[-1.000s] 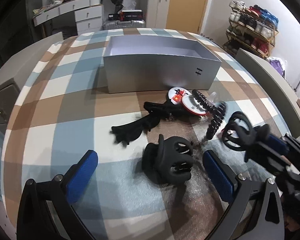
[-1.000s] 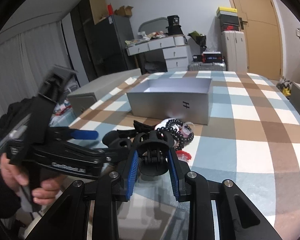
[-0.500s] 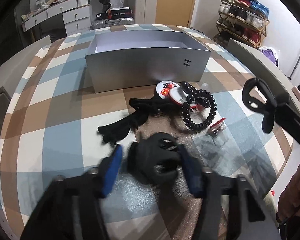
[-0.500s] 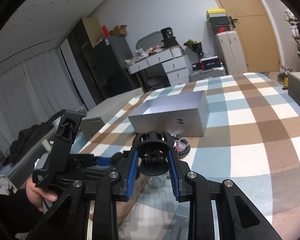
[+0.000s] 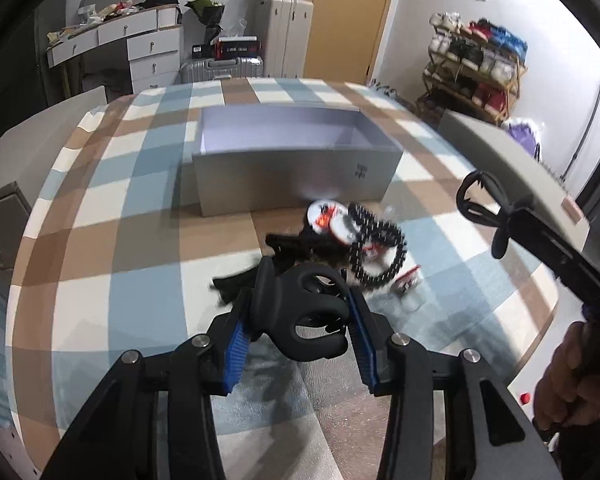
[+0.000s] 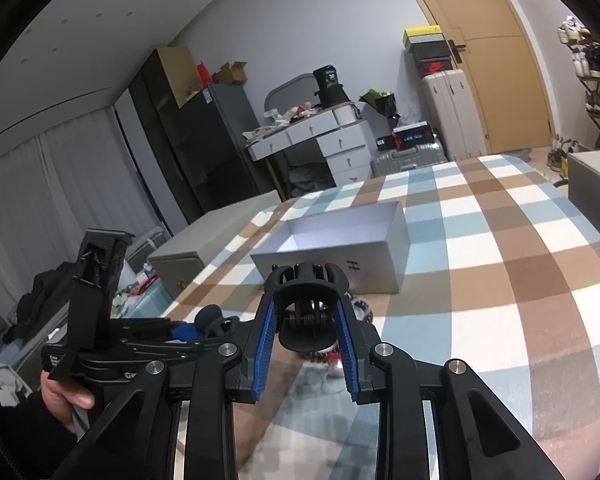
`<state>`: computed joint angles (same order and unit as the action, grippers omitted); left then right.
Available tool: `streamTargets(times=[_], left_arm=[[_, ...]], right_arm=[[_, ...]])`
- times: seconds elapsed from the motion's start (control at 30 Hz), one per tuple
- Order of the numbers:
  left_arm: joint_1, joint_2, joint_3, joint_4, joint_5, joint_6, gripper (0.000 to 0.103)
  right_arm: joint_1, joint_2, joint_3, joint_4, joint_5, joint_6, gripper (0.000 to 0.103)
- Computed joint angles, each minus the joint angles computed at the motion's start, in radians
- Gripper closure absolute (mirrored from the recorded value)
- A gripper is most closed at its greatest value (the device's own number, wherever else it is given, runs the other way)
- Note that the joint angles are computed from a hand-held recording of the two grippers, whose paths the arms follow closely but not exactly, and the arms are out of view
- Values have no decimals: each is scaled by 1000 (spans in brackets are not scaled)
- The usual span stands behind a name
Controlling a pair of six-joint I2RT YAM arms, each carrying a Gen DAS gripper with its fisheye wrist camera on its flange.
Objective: Organize jewelry
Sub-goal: 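Carry both claw clips into the silver box and open both tools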
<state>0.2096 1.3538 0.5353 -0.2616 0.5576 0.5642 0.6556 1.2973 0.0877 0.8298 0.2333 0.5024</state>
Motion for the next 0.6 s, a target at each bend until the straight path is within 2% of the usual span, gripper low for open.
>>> streamTargets(times=[0.2,0.27,0.6], left_arm=[[-12,-6,82,-50,33,-4,64],[-33,4,113,-34,20,-16,64],[-120,233,354,11,25,-97,64]], right_arm=[[-90,-47,72,-84,-98,-48,74],[-132,-37,104,-93,-146,-56,74],[-298,168,363,-175,-337,-134,74]])
